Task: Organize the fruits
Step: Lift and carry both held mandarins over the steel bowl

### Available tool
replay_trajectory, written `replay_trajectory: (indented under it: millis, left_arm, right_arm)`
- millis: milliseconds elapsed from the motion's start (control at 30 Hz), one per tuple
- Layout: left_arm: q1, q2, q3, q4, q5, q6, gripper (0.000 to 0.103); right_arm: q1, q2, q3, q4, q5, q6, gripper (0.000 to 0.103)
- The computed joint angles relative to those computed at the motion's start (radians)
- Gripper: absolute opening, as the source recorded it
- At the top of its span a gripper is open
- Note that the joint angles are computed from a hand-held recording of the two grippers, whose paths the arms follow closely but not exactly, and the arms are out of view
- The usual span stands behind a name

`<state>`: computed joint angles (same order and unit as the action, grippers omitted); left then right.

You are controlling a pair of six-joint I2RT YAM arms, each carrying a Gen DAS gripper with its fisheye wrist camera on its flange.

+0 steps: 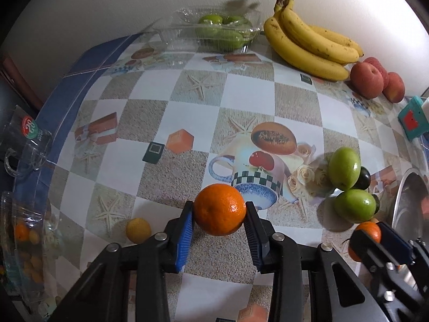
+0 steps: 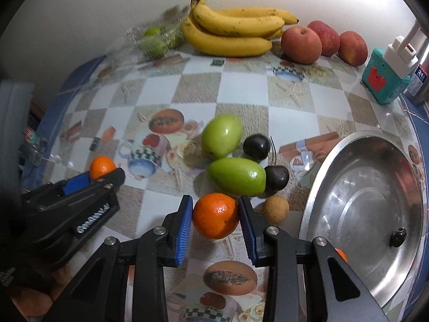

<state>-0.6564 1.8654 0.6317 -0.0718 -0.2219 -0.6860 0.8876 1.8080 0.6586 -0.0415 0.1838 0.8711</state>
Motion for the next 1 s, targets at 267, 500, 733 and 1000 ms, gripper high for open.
replay_trajectory:
  millis: [267, 500, 733, 1000]
  left_arm:
    - [-0.001, -0.077, -0.04, 0.004, 0.0, -0.02, 0.039]
    - [-0.019, -0.115, -0.043, -0.004, 0.005, -0.038, 0.039]
    - [-0.046, -0.148, -0.04, -0.013, 0.006, -0.055, 0.039]
    - [-0.137, -0.14, 0.026, -0.062, -0.025, -0.062, 0.039]
  right_arm:
    - [-0.021, -0.127, -0.031, -0.061, 0.008, 0.039, 0.036]
    - [-0.091, -0.236, -0.109, -0.095, 0.005, 0.07, 0.036]
    - [-0.205, -0.404, -0.2, -0.174, 0.027, 0.063, 0.036]
    - [-0.357, -0.541, -0.281, -0.239, 0.019, 0.01, 0.036]
